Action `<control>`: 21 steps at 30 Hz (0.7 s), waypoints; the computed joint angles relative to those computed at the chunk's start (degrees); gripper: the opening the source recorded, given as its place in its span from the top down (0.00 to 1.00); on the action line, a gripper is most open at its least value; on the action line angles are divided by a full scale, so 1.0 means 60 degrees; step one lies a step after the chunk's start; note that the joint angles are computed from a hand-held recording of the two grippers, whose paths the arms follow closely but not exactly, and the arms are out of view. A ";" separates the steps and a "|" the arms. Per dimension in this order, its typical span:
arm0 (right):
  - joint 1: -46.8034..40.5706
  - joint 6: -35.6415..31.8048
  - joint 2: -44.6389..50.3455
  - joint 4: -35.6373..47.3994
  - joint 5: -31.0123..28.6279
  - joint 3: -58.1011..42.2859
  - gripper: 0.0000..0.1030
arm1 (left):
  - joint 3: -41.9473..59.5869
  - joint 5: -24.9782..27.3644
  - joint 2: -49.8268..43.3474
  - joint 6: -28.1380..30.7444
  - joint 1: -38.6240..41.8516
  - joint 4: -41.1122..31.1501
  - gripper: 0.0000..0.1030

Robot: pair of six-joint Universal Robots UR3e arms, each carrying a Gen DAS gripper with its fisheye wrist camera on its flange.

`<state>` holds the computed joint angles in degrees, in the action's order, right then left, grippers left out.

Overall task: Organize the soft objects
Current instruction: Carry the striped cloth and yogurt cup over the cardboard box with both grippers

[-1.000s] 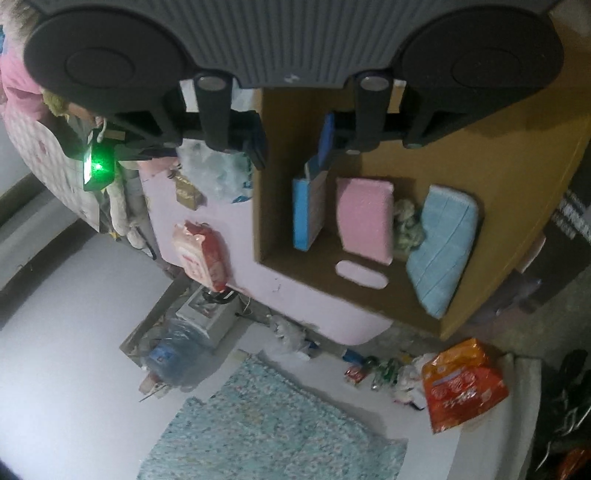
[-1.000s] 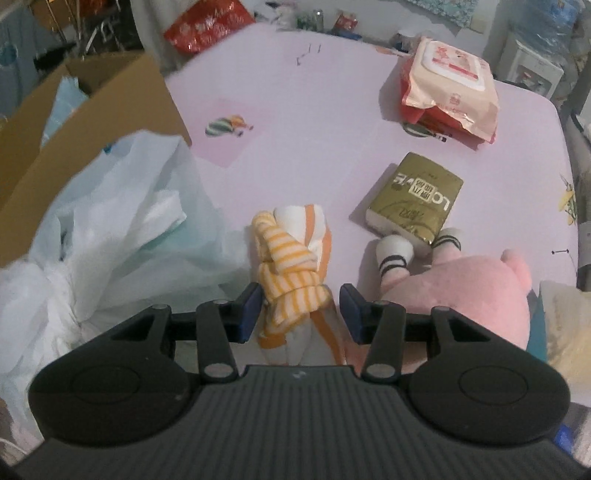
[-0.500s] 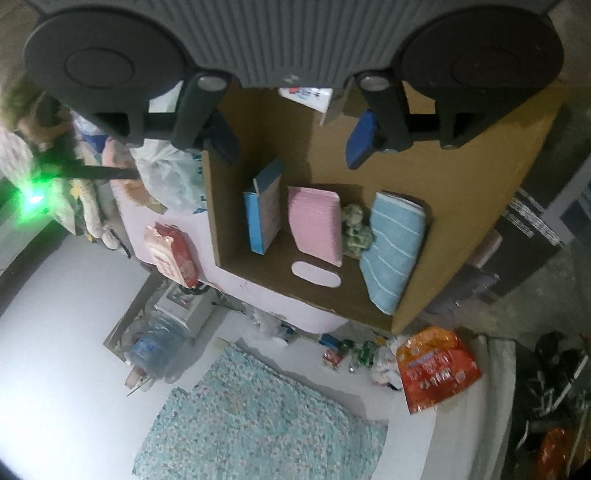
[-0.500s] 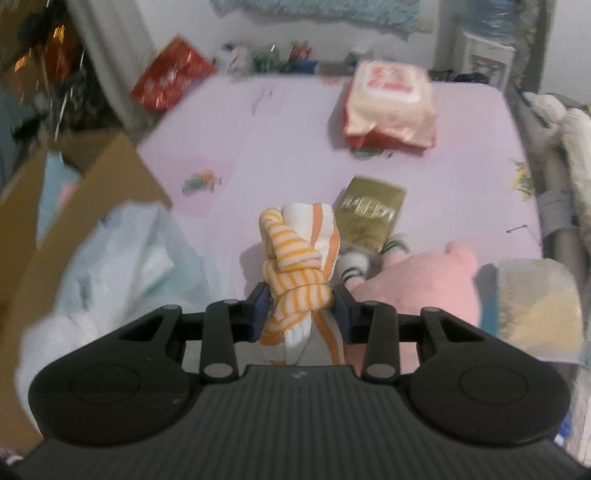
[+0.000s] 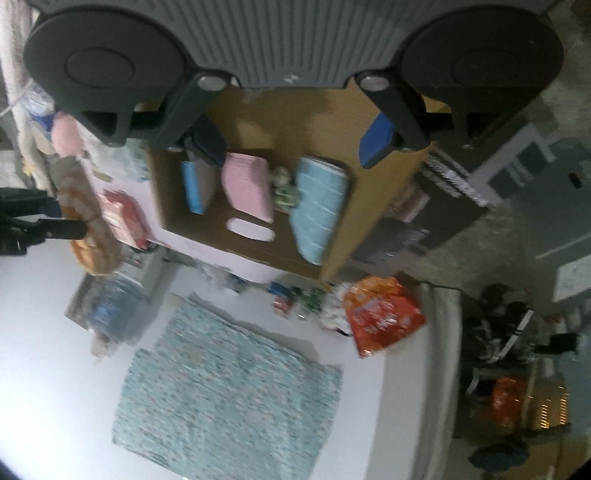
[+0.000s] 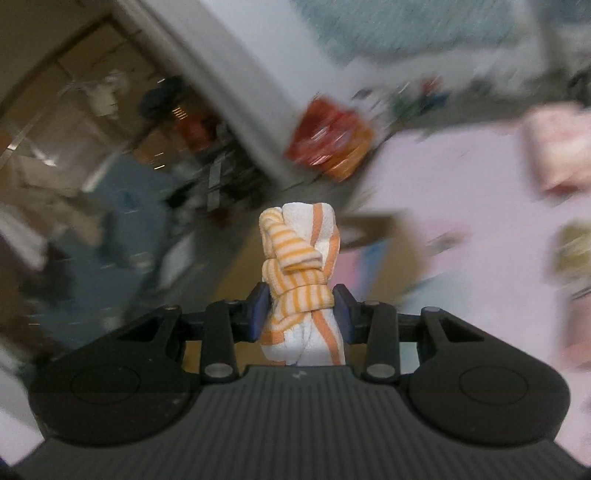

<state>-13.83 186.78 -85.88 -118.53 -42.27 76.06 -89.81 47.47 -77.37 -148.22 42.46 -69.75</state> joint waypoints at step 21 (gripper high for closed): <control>0.5716 0.9420 1.0215 -0.1701 -0.2730 -0.8901 0.61 | -0.0864 0.1007 -0.0277 -0.0595 0.1968 0.1973 0.22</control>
